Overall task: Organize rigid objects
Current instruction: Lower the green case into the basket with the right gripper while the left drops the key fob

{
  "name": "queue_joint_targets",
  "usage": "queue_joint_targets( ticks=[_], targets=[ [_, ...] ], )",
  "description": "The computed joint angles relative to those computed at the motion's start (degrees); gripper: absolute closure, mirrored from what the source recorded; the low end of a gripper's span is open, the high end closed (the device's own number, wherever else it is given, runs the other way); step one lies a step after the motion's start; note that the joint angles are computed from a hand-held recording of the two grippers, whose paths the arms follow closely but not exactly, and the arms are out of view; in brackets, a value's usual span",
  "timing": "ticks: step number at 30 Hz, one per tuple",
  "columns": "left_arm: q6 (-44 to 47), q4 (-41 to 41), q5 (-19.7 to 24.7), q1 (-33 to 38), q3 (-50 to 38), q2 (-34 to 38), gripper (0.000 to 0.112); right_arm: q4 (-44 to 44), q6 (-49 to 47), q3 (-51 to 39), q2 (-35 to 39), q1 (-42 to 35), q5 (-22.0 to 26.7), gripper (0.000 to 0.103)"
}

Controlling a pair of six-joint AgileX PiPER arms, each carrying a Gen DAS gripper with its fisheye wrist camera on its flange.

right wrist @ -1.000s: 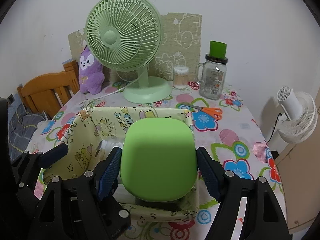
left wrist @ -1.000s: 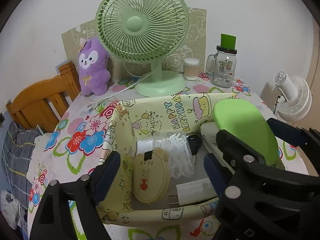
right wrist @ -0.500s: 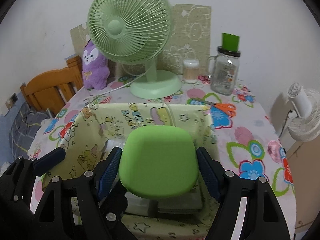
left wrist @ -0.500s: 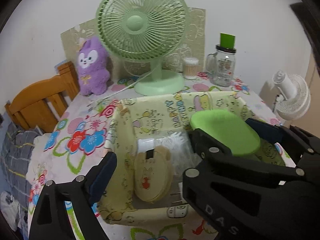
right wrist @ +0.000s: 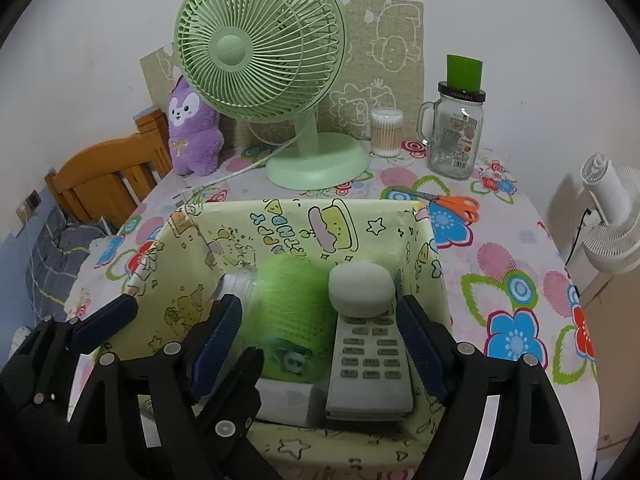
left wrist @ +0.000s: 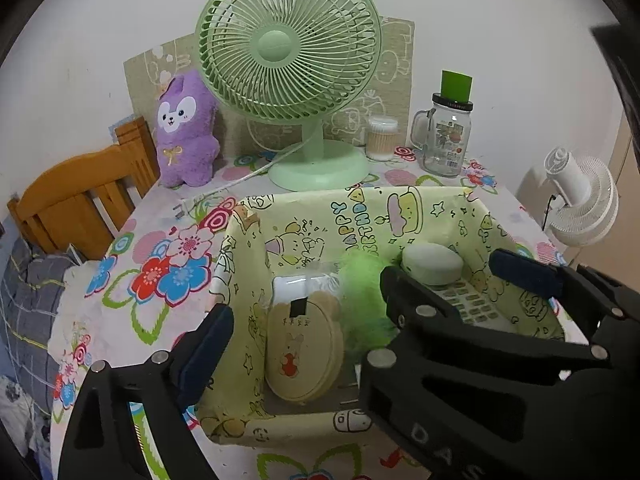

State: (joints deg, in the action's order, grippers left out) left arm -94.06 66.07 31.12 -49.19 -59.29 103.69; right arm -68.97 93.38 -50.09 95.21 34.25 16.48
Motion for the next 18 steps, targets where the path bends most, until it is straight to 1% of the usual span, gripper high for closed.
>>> queue_joint_targets(
  ticks=[1,2,3,4,5,9,11,14,18],
  targets=[
    [0.1,-0.4,-0.5,0.1,0.2,-0.3,0.017,0.0,0.2,0.5,-0.6,-0.1,-0.4,0.018],
    [0.5,-0.8,-1.0,0.2,0.4,-0.6,0.015,0.0,0.2,0.8,-1.1,0.1,-0.2,0.015],
    [0.3,-0.8,-1.0,0.0,0.5,-0.7,0.014,0.8,-0.2,0.9,-1.5,0.7,1.2,0.008],
    [-0.4,-0.3,-0.9,-0.3,0.8,-1.0,0.013,0.6,0.4,1.1,-2.0,1.2,2.1,0.008],
    [-0.6,-0.2,-0.4,-0.7,0.8,-1.1,0.012,0.5,0.5,1.6,-2.5,1.1,1.7,0.008],
    [-1.2,0.0,0.2,-1.6,1.7,-2.2,0.009,0.7,1.1,3.0,-4.4,2.2,2.9,0.008],
    [-1.1,-0.3,0.7,-2.0,2.0,-2.8,0.009,1.3,0.8,3.3,-5.1,2.9,4.0,0.008],
    [-1.2,-0.6,1.6,-2.8,2.5,-3.4,0.009,0.2,2.9,4.3,-6.5,4.8,6.9,0.006],
    [-1.5,-0.8,2.5,-4.2,3.4,-4.3,0.009,0.6,4.1,6.0,-8.4,6.3,9.0,0.005]
  ],
)
